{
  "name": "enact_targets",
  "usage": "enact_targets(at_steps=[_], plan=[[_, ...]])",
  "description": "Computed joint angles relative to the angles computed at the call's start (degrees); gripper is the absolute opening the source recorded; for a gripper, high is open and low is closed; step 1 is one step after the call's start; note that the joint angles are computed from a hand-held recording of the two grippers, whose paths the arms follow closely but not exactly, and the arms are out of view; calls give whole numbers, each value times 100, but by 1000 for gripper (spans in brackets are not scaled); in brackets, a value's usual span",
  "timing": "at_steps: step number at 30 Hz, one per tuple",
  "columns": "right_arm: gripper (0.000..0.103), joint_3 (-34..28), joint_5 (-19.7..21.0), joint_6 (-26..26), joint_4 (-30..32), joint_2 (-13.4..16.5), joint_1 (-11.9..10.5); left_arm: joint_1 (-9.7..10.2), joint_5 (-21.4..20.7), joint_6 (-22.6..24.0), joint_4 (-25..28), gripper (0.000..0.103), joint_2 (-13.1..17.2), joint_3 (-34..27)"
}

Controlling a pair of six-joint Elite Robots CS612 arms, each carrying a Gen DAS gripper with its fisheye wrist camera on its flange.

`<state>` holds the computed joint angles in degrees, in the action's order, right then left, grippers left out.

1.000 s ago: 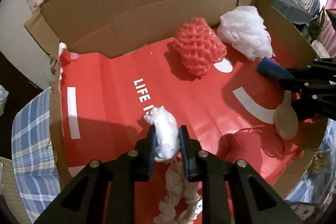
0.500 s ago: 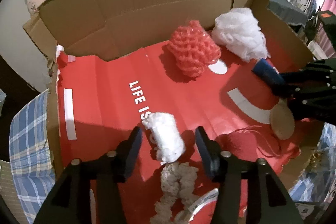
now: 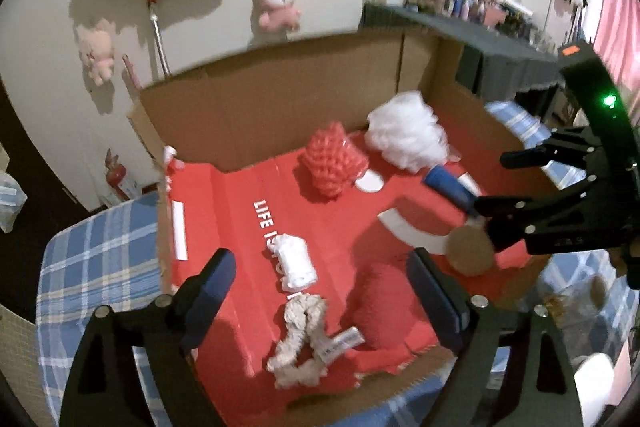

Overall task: Organize soft objects
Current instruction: 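Withdraw both open tools from the box back over the table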

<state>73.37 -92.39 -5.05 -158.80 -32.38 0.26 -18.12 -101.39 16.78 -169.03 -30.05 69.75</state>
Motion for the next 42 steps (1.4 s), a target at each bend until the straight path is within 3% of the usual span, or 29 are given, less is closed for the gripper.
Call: enact_targets(at_steps=[5,9,10,12,19,25,32,42], plan=[[73,674,13,65,-928,-405,-4,54,-227,-340,-896,98,-298,573],[75,1313,21,47,-1867,-742,41,24,-107,-536,-1703,101,-472,1005],[79,1499,9,57,-2164,-829,62,17,-68,-562,-1980,102,-548,1187],[84,1705,9,80,-2581,-889,91,17,-96,-628,-2312,102,-648,1419],[86,2600,-26,236,-3961,-1190,205,52,-264,-968,-3394,103,-900,2190],[88,3140,-200,442,-4991,-1246,322,64,-361,-1235,-4169,103,-989,2714],[89,3522,-406,548,-5644,-1189,468,6,-127,-1381,-4951,103,-979,3180],[90,3645,-682,853,-5987,-863,628,-76,35,-1419,-5186,103,-825,3486]])
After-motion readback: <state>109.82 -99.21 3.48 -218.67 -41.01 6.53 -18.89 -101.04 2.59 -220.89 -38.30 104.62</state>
